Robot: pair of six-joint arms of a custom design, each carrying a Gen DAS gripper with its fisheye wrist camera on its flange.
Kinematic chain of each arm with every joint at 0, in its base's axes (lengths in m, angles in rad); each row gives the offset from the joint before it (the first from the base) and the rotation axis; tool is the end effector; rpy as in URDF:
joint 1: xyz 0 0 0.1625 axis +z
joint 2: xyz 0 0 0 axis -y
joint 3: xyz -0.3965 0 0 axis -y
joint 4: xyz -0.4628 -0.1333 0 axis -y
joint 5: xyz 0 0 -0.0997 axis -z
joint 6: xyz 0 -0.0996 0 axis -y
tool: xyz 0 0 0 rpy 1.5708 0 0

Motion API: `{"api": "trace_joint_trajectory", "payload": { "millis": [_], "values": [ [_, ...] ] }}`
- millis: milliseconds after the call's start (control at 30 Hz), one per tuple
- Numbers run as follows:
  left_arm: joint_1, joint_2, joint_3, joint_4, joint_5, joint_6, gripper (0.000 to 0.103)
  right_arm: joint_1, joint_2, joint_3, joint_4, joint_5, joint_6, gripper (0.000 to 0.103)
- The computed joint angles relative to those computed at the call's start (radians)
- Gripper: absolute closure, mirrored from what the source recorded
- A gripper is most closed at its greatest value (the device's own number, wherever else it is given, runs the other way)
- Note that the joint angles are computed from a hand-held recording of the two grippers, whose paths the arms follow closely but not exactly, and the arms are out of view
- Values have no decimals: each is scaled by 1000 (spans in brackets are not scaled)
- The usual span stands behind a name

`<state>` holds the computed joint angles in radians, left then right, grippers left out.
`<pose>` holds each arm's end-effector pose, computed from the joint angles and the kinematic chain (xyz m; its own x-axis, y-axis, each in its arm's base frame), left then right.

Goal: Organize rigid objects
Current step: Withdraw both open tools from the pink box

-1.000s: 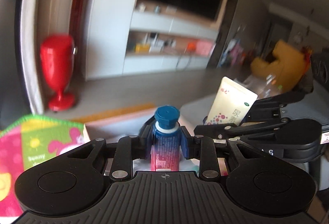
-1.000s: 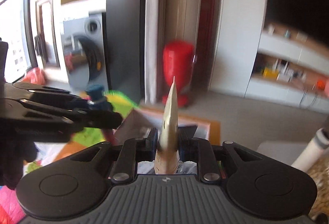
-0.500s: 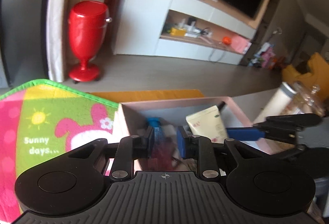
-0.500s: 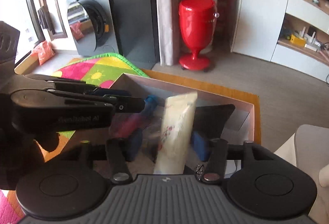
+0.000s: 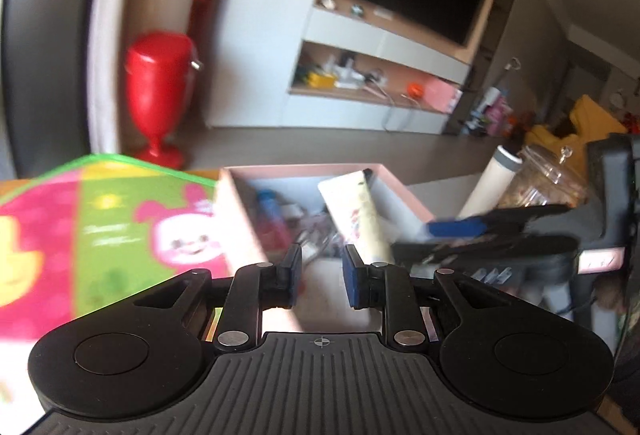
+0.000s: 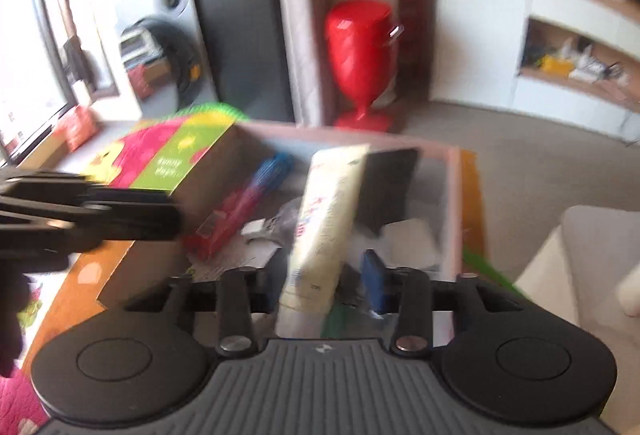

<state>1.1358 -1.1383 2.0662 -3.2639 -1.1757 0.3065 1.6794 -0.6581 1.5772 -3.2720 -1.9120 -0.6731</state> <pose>-0.0884 -0.5976 0.1548 -0.8134 0.3376 -0.4737 0.5762 0.5792 -0.5766 0.1786 -0.7161 0.0407 -0.7045 -0.3362 0.6250 -0.6601 0.6339 -0.4031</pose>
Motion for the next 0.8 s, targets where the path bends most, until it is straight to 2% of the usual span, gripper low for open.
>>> {"api": "trace_joint_trajectory", "payload": {
  "millis": [67, 133, 200, 233, 300, 400, 467, 533, 600, 667, 700, 733, 800],
  "values": [
    [-27, -50, 84, -55, 71, 41, 79, 0, -34, 79, -108, 15, -20, 38],
    [-58, -81, 164, -95, 188, 86, 79, 2, -60, 157, -202, 16, -27, 32],
    [-77, -98, 226, -95, 301, 80, 78, 7, -75, 220, -276, -7, -15, 24],
    [-77, -109, 249, -76, 332, 51, 78, 10, -79, 242, -302, -27, -5, 24],
    [-71, -134, 291, -28, 359, -15, 78, 15, -79, 285, -339, -70, 21, 23],
    [-82, -111, 341, -140, 385, -18, 78, 8, -83, 334, -329, -101, 94, 23],
    [-94, -87, 334, -167, 394, -38, 76, 1, -78, 346, -306, -113, 148, 23],
    [-98, -74, 328, -166, 371, -57, 56, -4, -57, 341, -298, -131, 186, 23],
    [-100, -33, 308, -181, 361, -48, 30, -1, -20, 328, -369, -142, 146, 17],
    [-98, 21, 278, -207, 360, -40, 16, 5, 4, 315, -383, -171, 117, 15],
    [-102, 46, 264, -219, 367, -44, 9, 6, 15, 308, -392, -175, 101, 12],
    [-107, 72, 254, -242, 381, -51, 8, 6, 27, 302, -410, -176, 86, 10],
    [-115, 128, 234, -316, 420, -45, 8, 8, 47, 288, -435, -202, 95, 0]
  ]
}}
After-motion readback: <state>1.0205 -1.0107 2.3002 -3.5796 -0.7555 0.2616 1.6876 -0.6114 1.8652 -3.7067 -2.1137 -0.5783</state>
